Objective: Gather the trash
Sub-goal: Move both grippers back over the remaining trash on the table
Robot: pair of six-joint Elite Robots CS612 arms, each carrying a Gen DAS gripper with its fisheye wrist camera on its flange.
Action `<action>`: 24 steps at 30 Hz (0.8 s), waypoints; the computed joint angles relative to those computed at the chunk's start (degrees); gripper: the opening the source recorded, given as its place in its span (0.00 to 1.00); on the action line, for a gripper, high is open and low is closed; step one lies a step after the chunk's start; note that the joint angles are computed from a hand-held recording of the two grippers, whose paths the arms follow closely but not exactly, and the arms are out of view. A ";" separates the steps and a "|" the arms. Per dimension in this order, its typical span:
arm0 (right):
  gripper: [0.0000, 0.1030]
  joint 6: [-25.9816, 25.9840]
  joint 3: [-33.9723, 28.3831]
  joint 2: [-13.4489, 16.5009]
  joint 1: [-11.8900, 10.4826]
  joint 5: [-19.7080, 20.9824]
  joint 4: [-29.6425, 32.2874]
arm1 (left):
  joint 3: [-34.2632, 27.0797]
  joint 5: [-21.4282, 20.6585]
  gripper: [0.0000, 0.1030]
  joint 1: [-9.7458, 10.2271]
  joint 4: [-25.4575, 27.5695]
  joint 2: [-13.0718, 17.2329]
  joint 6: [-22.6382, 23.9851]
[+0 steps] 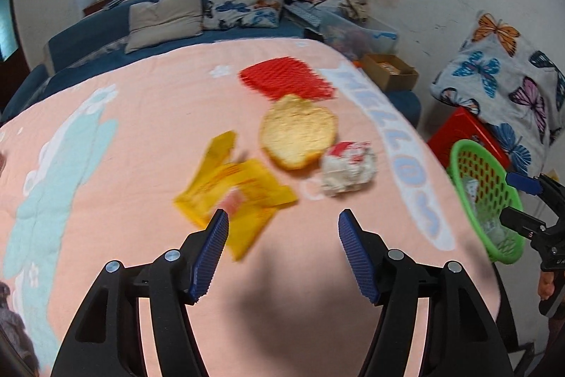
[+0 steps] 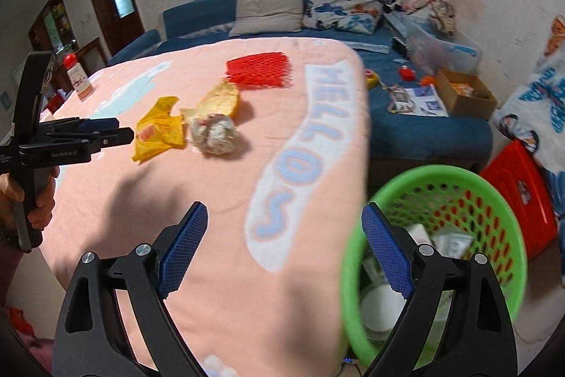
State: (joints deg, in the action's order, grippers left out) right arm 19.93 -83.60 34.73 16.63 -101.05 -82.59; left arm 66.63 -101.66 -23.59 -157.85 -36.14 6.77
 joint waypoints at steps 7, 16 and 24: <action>0.86 -1.70 6.21 -2.14 0.57 2.29 -4.43 | -0.49 1.77 0.64 1.24 0.47 0.60 -1.55; 0.86 -3.25 13.69 -4.88 0.74 4.21 -9.33 | -0.94 3.00 0.70 2.10 -0.05 1.17 -1.79; 0.86 -2.87 20.46 -7.31 0.46 5.19 -12.67 | -2.85 2.50 0.77 2.62 0.70 2.35 0.34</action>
State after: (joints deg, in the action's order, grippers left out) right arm 17.05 -63.14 27.42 17.09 -95.86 -95.26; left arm 63.78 -99.15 -20.98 -157.15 -33.79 7.12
